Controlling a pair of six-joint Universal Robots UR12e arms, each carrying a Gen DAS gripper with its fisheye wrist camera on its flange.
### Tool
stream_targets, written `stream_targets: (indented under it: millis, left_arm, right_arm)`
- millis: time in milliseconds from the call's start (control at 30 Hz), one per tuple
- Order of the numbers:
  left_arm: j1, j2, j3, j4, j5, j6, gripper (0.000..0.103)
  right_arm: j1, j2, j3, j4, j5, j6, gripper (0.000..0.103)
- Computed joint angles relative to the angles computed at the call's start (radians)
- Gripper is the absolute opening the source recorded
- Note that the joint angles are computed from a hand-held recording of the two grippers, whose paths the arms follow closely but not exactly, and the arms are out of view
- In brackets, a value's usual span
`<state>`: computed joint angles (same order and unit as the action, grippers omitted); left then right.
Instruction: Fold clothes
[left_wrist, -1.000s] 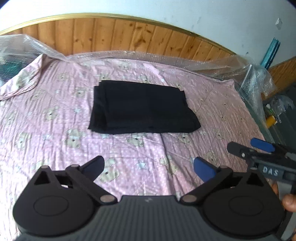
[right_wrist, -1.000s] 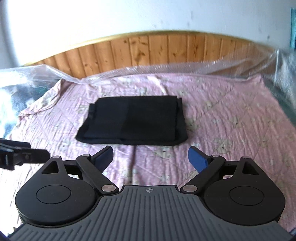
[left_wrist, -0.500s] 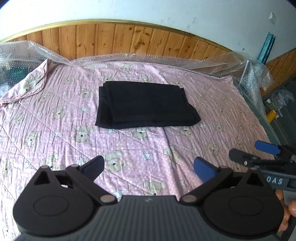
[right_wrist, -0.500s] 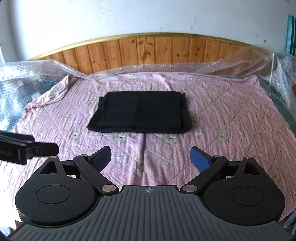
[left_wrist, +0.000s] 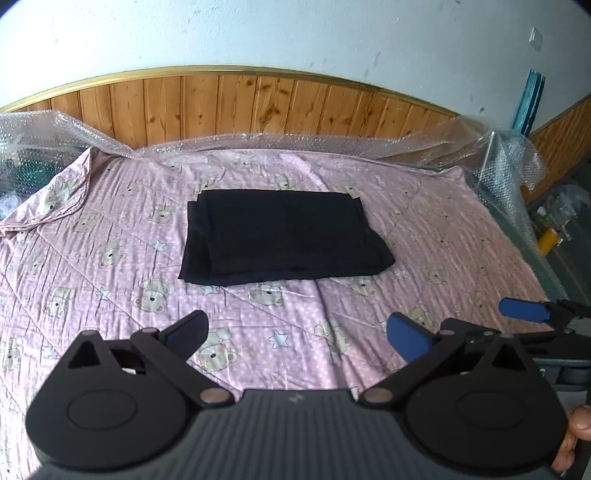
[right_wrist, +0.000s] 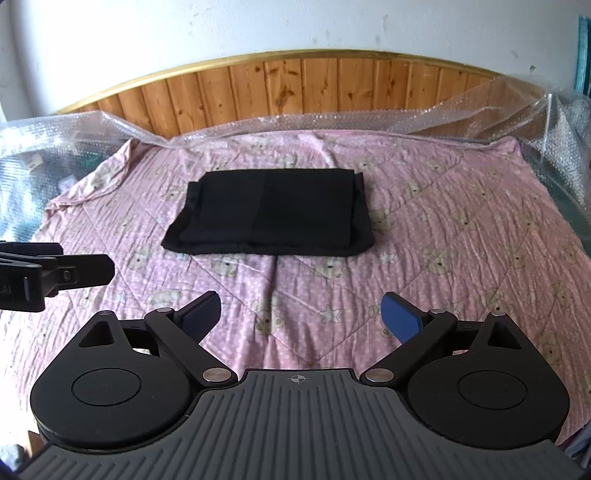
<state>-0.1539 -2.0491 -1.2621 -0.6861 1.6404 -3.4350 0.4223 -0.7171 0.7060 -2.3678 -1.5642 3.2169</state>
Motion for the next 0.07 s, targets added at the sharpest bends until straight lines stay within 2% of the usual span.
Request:
stream_targets:
  millis: [67]
  left_arm:
    - [-0.002,-0.003,0.006,-0.01,0.009,0.007,0.103]
  right_arm:
    - [-0.001,0.006,-0.009,0.003,0.005,-0.001,0.095]
